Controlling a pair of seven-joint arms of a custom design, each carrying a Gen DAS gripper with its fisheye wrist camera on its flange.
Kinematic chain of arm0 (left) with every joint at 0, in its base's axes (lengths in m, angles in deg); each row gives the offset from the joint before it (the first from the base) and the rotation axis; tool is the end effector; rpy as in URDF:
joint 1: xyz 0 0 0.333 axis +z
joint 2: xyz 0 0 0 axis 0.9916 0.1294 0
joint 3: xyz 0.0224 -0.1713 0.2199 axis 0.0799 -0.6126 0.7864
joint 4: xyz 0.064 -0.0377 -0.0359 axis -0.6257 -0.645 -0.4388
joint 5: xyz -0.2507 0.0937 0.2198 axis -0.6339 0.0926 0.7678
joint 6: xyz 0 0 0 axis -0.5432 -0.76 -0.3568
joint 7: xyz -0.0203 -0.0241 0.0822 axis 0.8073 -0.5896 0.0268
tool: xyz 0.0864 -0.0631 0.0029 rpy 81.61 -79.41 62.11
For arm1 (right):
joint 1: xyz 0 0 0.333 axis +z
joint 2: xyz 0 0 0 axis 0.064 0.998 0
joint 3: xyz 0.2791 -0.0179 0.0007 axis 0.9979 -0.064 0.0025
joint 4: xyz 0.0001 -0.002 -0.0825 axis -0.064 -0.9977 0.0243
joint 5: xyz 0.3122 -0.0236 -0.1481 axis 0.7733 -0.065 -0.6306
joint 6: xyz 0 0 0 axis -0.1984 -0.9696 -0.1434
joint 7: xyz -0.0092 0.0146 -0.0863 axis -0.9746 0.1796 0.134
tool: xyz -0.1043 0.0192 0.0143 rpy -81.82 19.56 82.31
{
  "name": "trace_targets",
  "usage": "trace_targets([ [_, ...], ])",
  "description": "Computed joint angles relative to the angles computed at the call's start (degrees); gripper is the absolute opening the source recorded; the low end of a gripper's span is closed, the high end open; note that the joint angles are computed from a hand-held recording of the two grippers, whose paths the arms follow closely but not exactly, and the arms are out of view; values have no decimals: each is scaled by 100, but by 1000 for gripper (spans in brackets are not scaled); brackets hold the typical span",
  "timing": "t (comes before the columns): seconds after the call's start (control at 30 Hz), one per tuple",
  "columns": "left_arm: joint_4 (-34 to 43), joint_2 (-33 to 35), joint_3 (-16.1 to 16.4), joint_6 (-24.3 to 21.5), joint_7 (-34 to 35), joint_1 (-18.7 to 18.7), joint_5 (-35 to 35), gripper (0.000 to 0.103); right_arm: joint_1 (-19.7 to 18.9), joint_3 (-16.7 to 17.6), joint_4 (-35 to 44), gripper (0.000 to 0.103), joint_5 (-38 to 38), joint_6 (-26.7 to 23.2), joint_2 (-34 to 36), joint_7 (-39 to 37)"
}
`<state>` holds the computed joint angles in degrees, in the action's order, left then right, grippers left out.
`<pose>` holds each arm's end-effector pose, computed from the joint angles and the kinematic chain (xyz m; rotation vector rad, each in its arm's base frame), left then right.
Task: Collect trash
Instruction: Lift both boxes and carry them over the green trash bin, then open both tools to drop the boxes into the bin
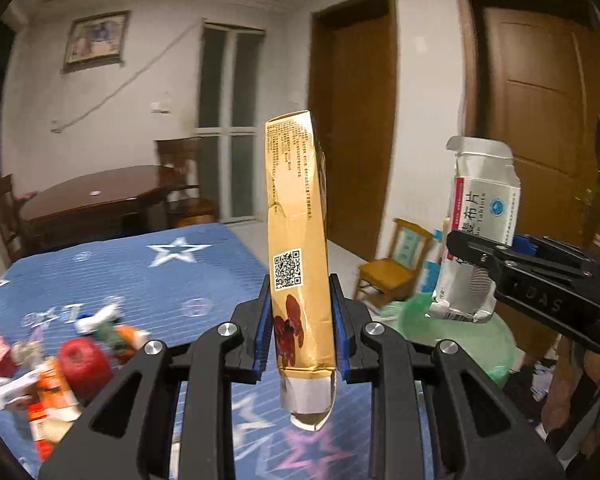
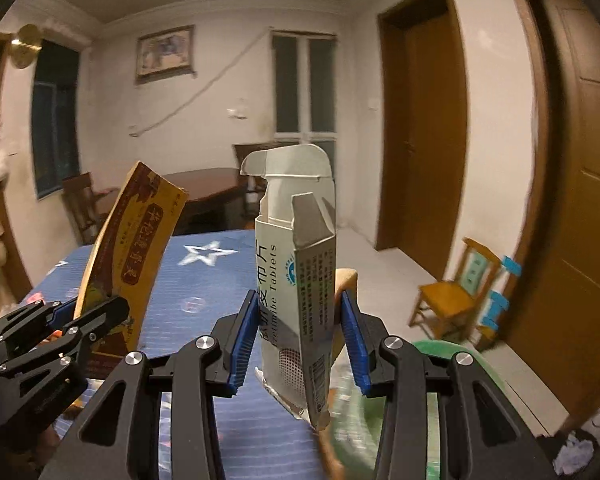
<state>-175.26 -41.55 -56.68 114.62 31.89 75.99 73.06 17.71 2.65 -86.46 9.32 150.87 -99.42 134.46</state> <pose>0.4749 -0.2309 0.5331 -1.4437 1.5951 -1.1146 0.4946 0.1004 0.5806 -1.5971 1.3282 -0.8010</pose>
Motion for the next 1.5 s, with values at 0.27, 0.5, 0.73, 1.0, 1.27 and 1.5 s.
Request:
trace_targets([
  [0.27,1335,1620,-271,204,3060,-332,-2848,24,-360,-910,980,42,1230,-1199,796,-1367],
  [0.5,2959,3156,-1222,-659,5623,-206,-5090,24,-1365,-877,2234,42,1420,-2448,1976,-1544],
  [0.73,4257,4097,-1151,-1595,6505,-752,-5924,24,-1971,-525,2772,42,1138,-2743,2759,-1262],
  [1.0,5015,4602,-768,-2120,6988,-1145,-6672,24,-2106,-299,2846,42,1032,-2630,3199,-1139],
  [1.27,5076,4570,-307,-2134,7121,-1534,-7090,24,-1956,-275,2044,43,1031,-2355,2604,-1092],
  [1.5,5229,4638,-156,-2232,7082,-1667,-7150,24,-1805,-355,1634,43,901,-2291,2212,-910],
])
